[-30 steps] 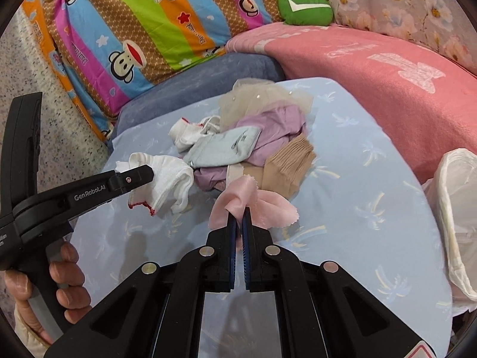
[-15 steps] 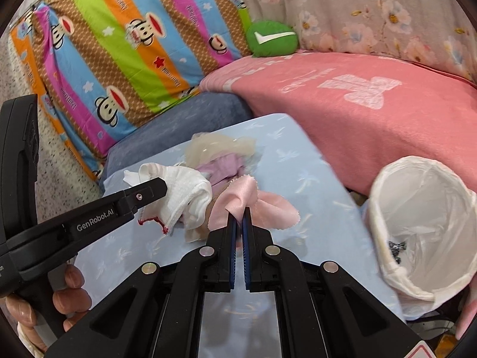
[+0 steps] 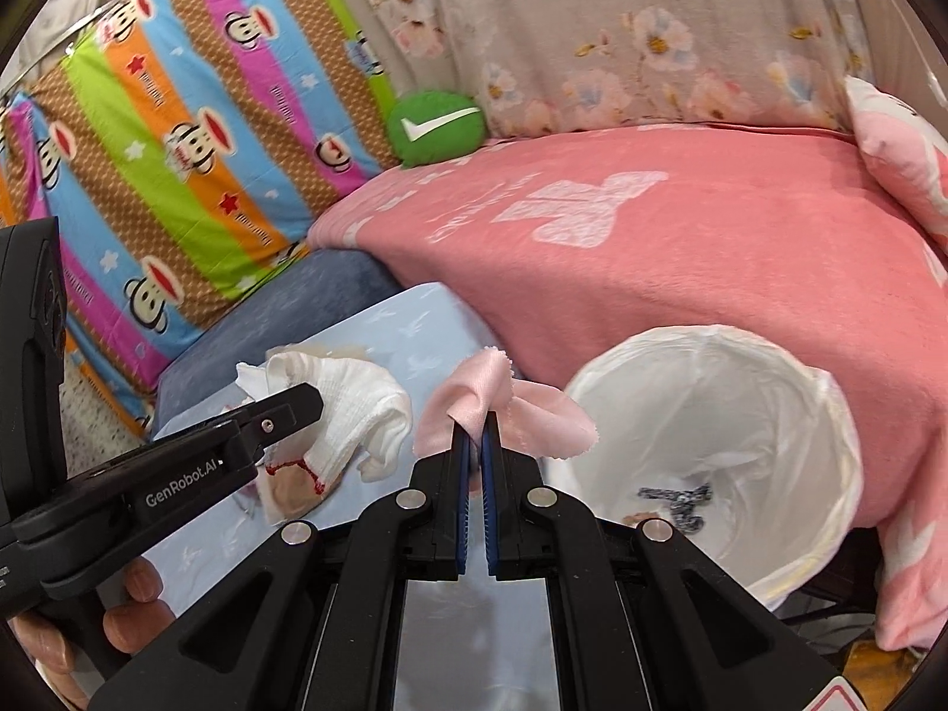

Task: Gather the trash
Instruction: 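Carry the socks and pink cloth over the bin and open both tools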

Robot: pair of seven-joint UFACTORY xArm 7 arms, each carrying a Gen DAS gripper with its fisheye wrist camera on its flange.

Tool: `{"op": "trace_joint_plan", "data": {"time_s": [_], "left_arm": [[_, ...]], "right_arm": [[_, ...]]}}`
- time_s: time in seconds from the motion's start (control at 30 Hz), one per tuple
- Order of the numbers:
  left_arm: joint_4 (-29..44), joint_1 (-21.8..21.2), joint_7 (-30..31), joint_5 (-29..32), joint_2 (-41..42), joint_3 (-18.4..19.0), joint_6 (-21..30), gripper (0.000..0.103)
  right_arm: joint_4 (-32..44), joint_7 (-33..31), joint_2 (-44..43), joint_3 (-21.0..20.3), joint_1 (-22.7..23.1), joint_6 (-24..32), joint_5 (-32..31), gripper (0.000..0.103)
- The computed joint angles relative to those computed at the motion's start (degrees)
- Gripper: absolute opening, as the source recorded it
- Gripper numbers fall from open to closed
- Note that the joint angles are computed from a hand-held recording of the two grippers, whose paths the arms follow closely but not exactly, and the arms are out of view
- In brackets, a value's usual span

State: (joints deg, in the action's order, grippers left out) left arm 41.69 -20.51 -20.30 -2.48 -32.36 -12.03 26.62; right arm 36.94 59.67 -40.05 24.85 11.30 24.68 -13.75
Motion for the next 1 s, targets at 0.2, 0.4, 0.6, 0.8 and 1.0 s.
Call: {"op": "trace_joint_plan", "data": {"time_s": [0.2,0.4,0.6,0.8,1.0], "left_arm": [[3.94,-1.54,0.15,0.80,4.59,-1.97,-0.33,0.016],[7.19,-3.51,1.02,1.17,8.46,-2.82,-0.67,0.017],[10.48,-5.15,1.92,1.17,12.40,-3.29,-0.55,0.018],[12.60,-6.30,2.66,1.46,14.97,-3.54,-0.71,0.021],[12.45,-4.15,-2.18,6.11,15.22,-5.66,-3.02,0.069]], "right_arm": [[-3.83,-0.81,-5.04,-3.02,-0.71,1.49,0.68,0.004],[-6.76,-2.29,-9.18,-4.87,-2.14,2.76,1.70,0.004],[-7.88,-3.14,-11.06,-5.14,-3.64,3.69,2.33,0.004],[-8.61,-3.68,-11.74,-5.49,-4.61,3.84,2.87,0.004],[-9.54,-3.49,-12.95,-5.74,-5.31,4.05,3.32,0.005]]}}
